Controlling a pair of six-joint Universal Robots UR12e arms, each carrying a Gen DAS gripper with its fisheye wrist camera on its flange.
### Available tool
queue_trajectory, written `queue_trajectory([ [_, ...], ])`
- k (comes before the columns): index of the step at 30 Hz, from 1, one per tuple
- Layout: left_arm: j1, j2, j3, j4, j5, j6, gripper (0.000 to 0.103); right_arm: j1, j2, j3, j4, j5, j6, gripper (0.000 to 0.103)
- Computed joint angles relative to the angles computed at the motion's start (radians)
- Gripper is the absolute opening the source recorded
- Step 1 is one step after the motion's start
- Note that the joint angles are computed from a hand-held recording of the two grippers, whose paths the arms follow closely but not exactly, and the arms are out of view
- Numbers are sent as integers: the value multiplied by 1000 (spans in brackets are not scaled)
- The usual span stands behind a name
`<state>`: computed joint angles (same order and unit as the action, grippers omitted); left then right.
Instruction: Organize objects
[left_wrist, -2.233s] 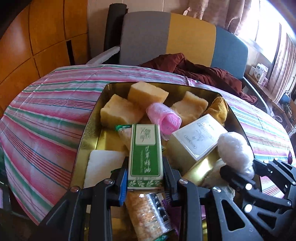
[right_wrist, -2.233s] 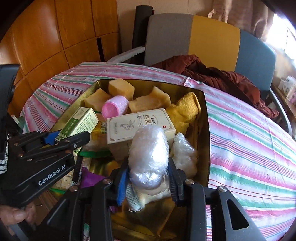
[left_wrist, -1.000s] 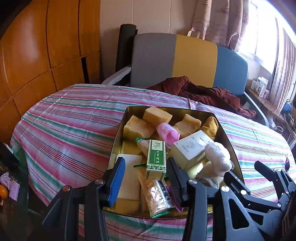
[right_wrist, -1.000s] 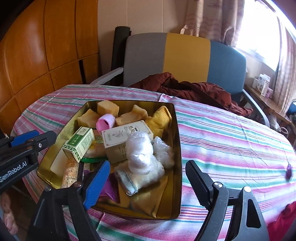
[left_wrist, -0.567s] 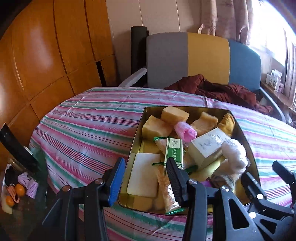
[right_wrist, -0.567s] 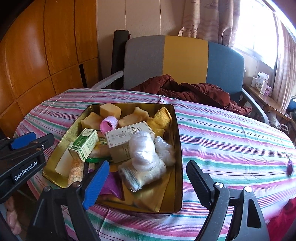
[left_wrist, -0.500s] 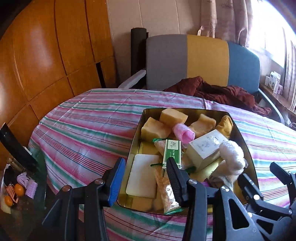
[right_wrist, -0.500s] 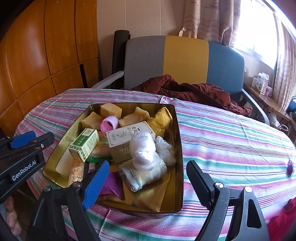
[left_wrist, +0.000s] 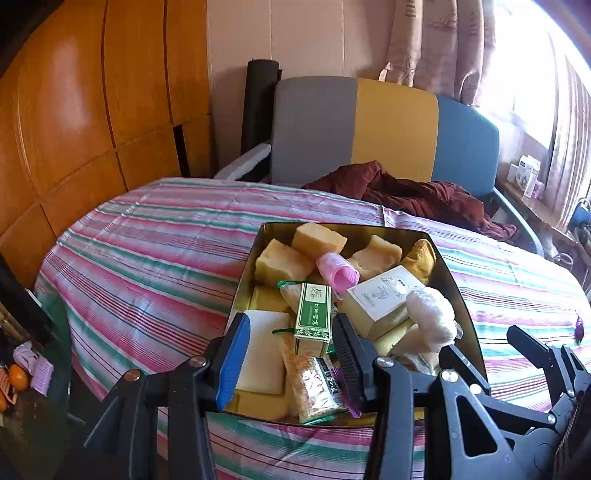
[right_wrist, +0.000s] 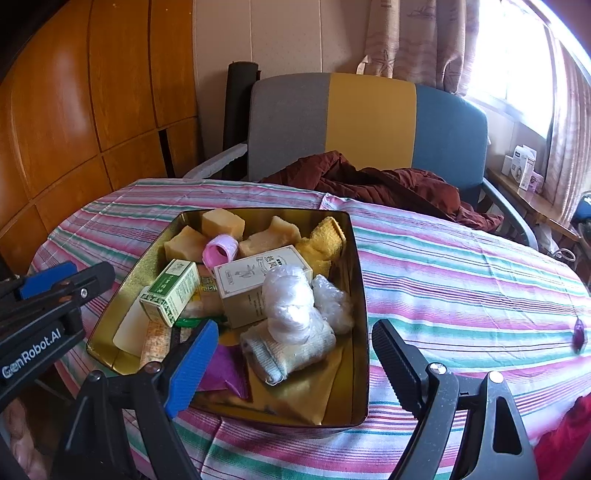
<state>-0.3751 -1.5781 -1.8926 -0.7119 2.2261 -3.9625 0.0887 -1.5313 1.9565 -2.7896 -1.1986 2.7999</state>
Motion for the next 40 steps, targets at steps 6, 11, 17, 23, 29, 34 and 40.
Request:
queue_trajectory([
  [6, 9, 9, -17, 19, -15, 1, 47, 8, 5, 0, -17, -3, 5, 86],
  [11, 13, 13, -25, 19, -10, -10, 46, 9, 4, 7, -28, 3, 13, 86],
  [17, 16, 15, -29, 5, -2, -30, 46, 10, 6, 7, -20, 1, 13, 86],
  [23, 18, 17, -32, -7, -1, -39, 46, 13, 5, 12, -26, -4, 9, 86],
  [29, 27, 18, -34, -5, -36, -23, 46, 17, 5, 13, -21, -15, -3, 86],
  [34, 36, 15, -32, -24, -48, -7, 41, 18, 6, 15, -17, -19, -5, 86],
  [40, 22, 10, -42, 40, -7, 58, 41, 15, 9, 14, -23, -19, -3, 86],
])
